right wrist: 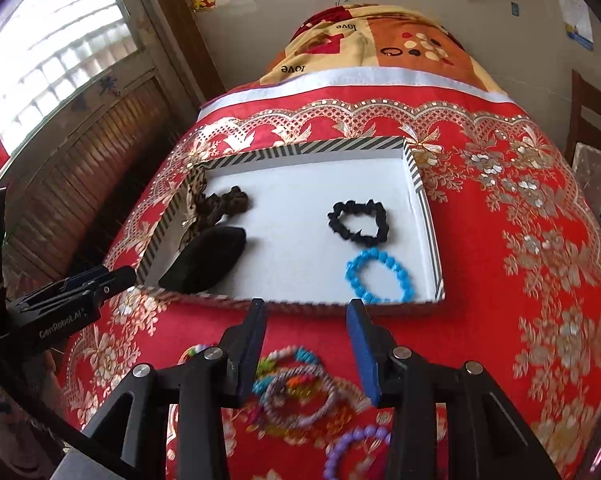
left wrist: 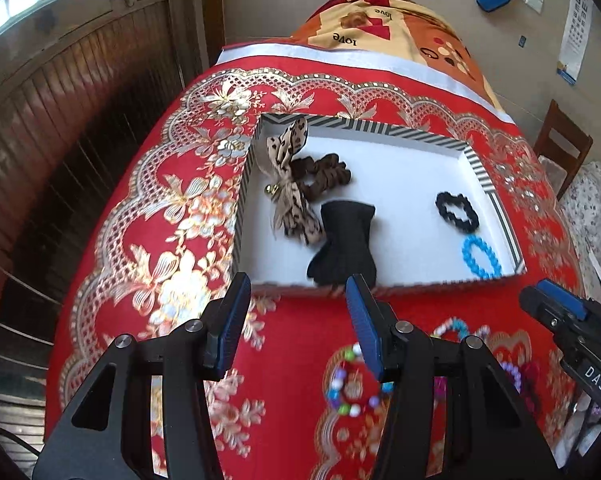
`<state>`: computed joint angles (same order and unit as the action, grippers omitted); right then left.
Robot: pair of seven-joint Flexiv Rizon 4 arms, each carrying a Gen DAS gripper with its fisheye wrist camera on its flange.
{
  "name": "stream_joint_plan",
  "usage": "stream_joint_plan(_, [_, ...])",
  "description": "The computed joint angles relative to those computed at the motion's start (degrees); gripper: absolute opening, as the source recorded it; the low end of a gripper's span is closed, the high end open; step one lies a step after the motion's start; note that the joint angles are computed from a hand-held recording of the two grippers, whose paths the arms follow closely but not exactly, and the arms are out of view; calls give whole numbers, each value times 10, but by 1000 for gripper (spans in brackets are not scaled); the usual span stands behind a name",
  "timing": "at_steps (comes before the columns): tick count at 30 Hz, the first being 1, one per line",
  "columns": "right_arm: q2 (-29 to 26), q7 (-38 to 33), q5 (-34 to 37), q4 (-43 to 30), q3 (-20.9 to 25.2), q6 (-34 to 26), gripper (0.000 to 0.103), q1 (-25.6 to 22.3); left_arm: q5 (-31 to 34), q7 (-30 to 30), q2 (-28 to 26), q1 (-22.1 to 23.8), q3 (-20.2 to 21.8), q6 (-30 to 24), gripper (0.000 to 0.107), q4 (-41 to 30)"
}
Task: Organize jewelry
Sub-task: 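Withdraw both grippers from the tray back to the jewelry pile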
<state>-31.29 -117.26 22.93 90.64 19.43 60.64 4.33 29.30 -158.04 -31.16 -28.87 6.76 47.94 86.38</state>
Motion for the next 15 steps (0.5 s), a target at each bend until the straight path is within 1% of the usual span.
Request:
stream_joint_plan(6, [32, -3, 9, 51, 3, 33, 42, -1, 15, -12, 20, -13, -2, -2, 49, 22])
stream_joint_plan(15, [66, -2, 17, 100, 2, 62, 43, -2, 42, -40, 45, -22, -12, 0, 49, 49])
